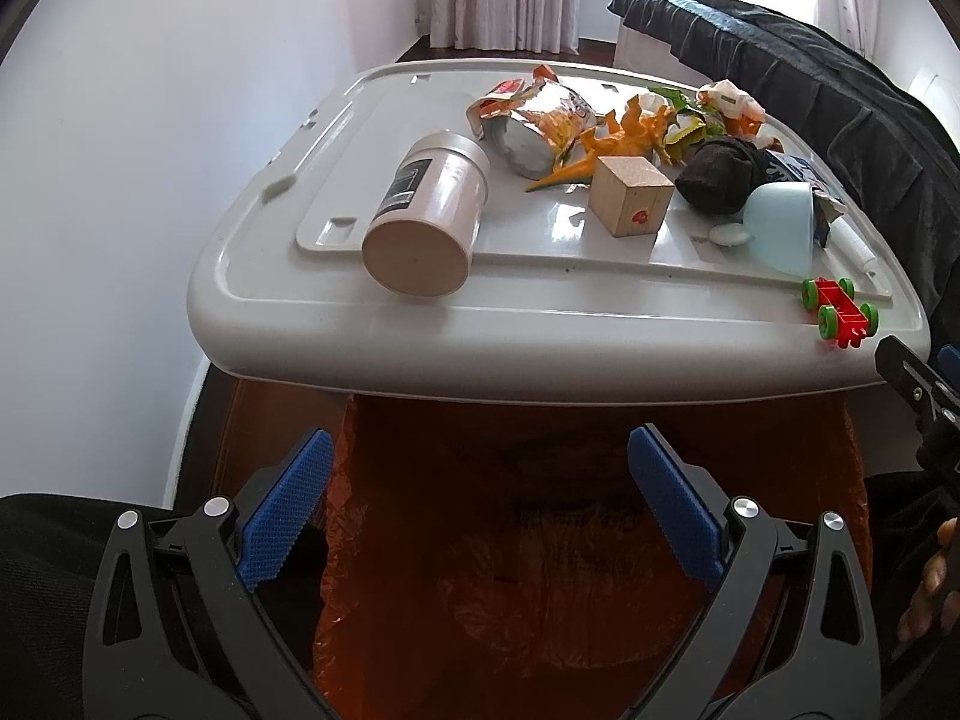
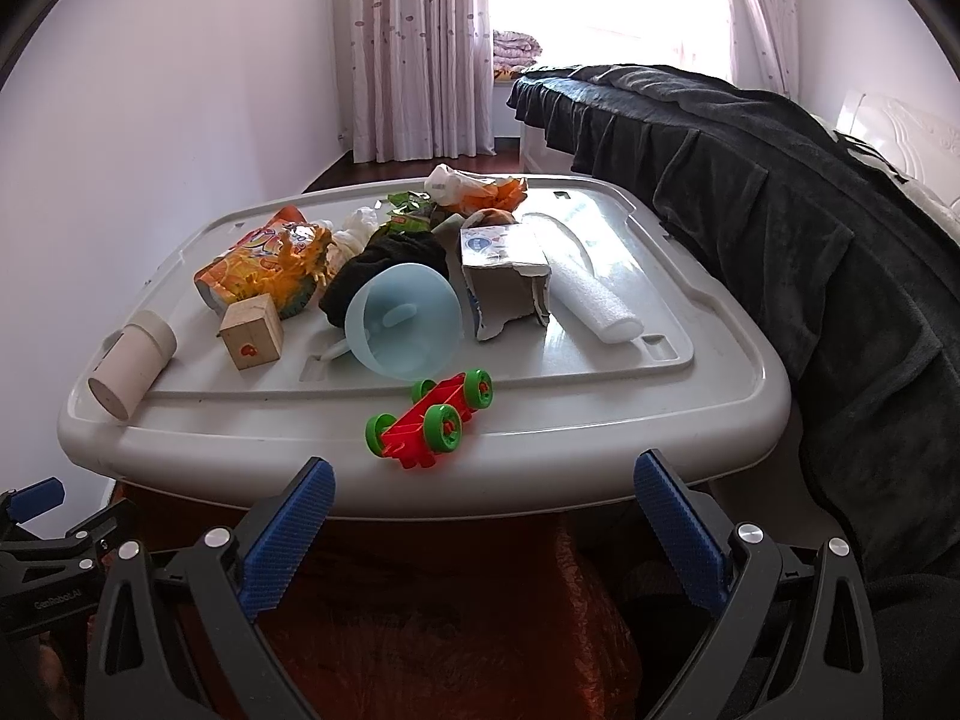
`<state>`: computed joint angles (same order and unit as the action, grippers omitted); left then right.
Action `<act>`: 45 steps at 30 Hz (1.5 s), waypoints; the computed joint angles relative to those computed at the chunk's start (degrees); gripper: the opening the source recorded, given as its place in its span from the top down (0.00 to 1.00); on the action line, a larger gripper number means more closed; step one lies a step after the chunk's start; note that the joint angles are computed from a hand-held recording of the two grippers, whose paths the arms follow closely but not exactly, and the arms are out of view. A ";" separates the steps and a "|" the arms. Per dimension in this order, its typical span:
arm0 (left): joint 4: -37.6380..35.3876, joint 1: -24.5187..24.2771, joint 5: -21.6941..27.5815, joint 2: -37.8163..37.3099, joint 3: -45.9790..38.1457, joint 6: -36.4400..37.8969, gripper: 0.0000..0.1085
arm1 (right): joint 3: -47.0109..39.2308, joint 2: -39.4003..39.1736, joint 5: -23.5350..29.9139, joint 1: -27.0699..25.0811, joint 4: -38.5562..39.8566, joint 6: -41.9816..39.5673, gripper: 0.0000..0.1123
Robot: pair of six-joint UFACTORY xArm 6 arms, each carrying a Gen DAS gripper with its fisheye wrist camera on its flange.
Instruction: Collect trash
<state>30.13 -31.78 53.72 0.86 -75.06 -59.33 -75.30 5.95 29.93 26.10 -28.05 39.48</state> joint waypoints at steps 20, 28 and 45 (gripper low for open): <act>-0.83 0.54 -0.85 -1.10 0.45 -0.41 0.12 | -6.40 5.83 1.55 1.32 -5.02 7.71 0.12; -0.65 1.18 -0.75 -1.63 1.26 -1.06 0.12 | -14.51 13.27 2.87 2.13 -9.19 10.77 0.13; 4.30 1.59 -1.87 -1.97 1.82 -3.34 0.12 | -9.49 10.25 -2.93 -1.25 11.35 -2.18 0.66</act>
